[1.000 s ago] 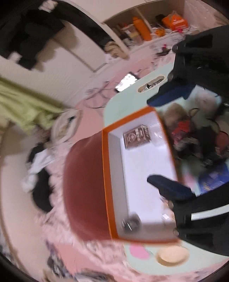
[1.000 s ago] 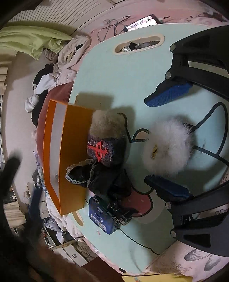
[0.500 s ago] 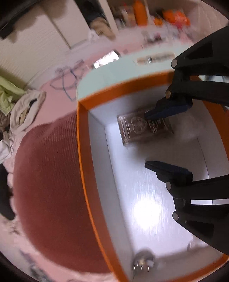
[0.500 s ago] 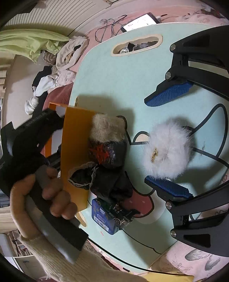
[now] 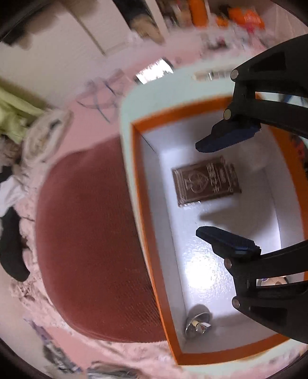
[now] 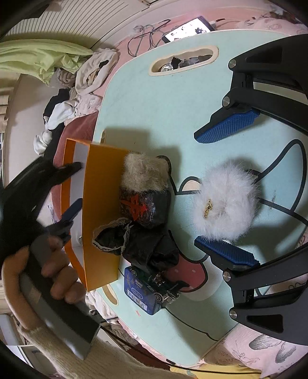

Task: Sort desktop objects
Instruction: 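Grasp the brown card box with the left gripper, place it on the pile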

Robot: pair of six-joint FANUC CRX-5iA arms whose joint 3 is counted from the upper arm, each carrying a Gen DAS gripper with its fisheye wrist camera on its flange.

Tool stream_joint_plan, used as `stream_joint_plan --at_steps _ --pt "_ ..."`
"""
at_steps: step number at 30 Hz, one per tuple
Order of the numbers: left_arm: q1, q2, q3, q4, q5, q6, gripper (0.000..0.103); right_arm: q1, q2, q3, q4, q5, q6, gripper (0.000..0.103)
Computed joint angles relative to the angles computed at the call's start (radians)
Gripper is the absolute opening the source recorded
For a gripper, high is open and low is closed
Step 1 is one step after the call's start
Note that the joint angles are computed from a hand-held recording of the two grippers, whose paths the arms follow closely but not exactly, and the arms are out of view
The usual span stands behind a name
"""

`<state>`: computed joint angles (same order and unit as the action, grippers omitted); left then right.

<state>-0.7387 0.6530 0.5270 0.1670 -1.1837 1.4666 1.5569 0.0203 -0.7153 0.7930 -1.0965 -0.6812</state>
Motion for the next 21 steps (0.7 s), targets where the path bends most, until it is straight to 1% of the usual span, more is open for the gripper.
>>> stream_joint_plan --at_steps 1,2,3,4,5,6,7,8,9,10,12,14,16,17,18,20,21 --pt "-0.014 0.023 0.034 -0.031 -0.029 0.005 0.065 0.0 0.0 0.001 -0.001 -0.001 0.001 0.08" --pt "-0.008 0.032 0.026 -0.01 -0.028 -0.032 0.066 0.0 0.0 0.0 0.0 -0.001 0.001 0.08" --pt "-0.012 0.032 0.022 -0.019 -0.024 -0.042 0.061 0.001 -0.001 -0.001 0.0 0.0 -0.002 0.08" --pt "-0.026 0.023 0.018 -0.059 -0.005 -0.039 0.053 0.001 -0.002 -0.003 0.001 0.001 -0.006 0.08" --pt "-0.038 0.012 0.016 -0.104 0.006 -0.027 0.031 0.002 -0.001 -0.003 0.002 0.0 -0.01 0.08" --pt "-0.035 0.005 0.006 -0.097 0.011 -0.04 0.023 0.003 -0.003 -0.004 0.004 0.0 -0.014 0.08" --pt "-0.019 0.004 -0.008 -0.045 0.007 -0.068 0.012 0.003 -0.003 -0.005 0.006 0.001 -0.017 0.08" --pt "0.006 0.002 -0.032 0.032 0.001 -0.095 0.008 0.004 -0.002 -0.005 0.007 0.001 -0.02 0.08" --pt "0.025 -0.017 -0.075 0.085 0.03 -0.115 0.008 0.004 -0.002 -0.005 0.008 0.001 -0.022 0.08" --pt "0.045 -0.061 -0.148 0.134 0.099 -0.143 0.008 0.004 -0.002 -0.007 0.009 0.002 -0.023 0.08" --pt "0.072 -0.13 -0.26 0.193 0.199 -0.189 0.008 0.003 -0.003 -0.008 0.008 0.002 -0.022 0.08" --pt "0.105 -0.199 -0.373 0.302 0.278 -0.273 0.008 0.003 -0.003 -0.008 0.008 0.002 -0.022 0.08" --pt "0.121 -0.222 -0.404 0.332 0.284 -0.312 0.009 0.003 -0.002 -0.006 0.005 0.001 -0.017 0.08" --pt "0.108 -0.205 -0.373 0.309 0.284 -0.28 0.017 0.003 -0.002 -0.005 0.004 -0.001 -0.014 0.08" --pt "0.106 -0.205 -0.368 0.298 0.285 -0.265 0.025 0.002 -0.001 -0.003 0.002 -0.002 -0.01 0.08" --pt "0.104 -0.21 -0.359 0.277 0.274 -0.248 0.031 0.001 -0.001 -0.002 0.0 -0.003 -0.005 0.08" --pt "0.102 -0.199 -0.339 0.264 0.252 -0.236 0.041 0.002 -0.001 -0.002 -0.001 -0.003 -0.005 0.08"
